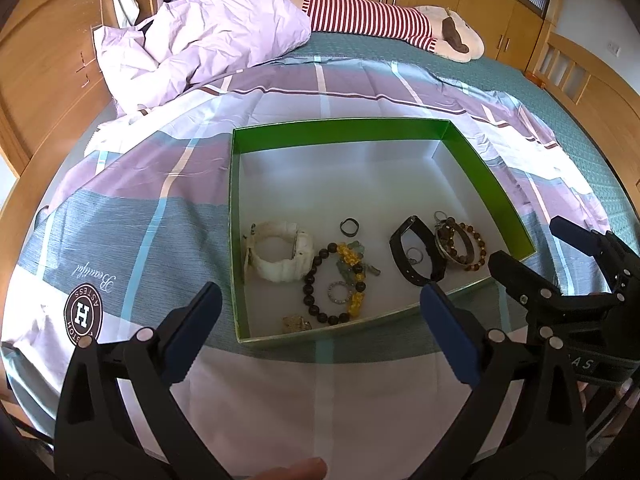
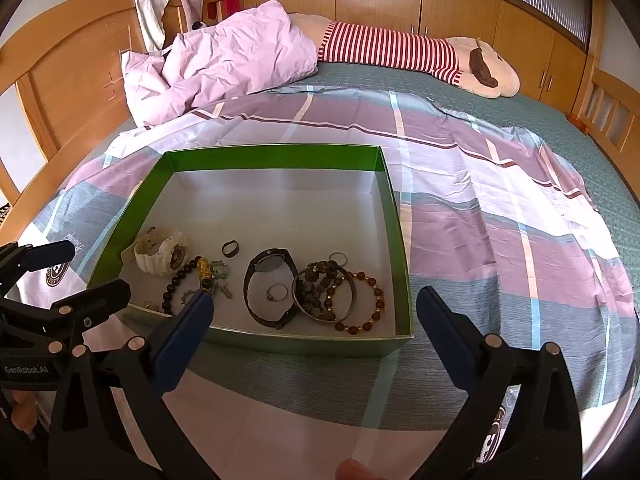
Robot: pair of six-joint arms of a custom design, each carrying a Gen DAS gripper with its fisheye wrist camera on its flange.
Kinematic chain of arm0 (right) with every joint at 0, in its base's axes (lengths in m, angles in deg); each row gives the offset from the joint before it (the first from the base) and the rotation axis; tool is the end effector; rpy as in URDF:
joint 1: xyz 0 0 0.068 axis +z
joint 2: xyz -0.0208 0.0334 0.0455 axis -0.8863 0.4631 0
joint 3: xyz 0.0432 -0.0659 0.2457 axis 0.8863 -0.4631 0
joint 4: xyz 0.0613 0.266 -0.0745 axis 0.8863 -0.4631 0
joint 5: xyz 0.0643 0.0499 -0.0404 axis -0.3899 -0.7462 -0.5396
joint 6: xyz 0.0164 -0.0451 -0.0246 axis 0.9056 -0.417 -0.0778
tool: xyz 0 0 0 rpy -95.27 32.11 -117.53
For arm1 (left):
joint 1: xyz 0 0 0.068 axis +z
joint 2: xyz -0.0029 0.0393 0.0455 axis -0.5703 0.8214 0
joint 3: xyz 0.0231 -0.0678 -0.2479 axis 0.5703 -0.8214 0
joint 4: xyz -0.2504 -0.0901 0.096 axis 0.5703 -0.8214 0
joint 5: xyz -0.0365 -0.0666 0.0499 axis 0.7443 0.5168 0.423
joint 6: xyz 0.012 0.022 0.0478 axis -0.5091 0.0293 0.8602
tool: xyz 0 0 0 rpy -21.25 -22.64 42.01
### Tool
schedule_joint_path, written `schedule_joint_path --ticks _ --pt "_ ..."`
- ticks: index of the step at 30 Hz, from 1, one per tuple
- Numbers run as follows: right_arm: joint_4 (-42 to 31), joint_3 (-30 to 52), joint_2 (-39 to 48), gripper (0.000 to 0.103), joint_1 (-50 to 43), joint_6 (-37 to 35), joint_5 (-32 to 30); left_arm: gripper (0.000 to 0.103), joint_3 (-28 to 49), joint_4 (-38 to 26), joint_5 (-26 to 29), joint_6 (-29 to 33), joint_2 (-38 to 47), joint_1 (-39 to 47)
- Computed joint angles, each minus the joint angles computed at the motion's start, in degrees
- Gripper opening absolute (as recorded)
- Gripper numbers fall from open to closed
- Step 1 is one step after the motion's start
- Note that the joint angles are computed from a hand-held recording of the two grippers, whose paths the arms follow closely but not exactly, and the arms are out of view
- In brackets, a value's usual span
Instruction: Organize jewelry
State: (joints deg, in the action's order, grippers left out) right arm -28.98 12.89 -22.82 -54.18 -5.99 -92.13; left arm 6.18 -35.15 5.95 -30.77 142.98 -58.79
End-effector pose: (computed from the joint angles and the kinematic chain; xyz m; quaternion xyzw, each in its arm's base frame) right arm 0.2136 0.0356 0.3343 -0.1424 0.9289 0.0660 0.3353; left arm 0.1848 -0.0740 0.3381 -0.0283 0.9531 -0.0201 0.3006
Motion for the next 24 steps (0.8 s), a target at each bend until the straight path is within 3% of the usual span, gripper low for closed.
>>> schedule_joint_path --ticks 24 --pt "0.4 -0.8 -0.3 0.099 0.4 -0.1 0.8 0.098 -0.2 -0.2 0.0 -0.1 -0.1 -0.1"
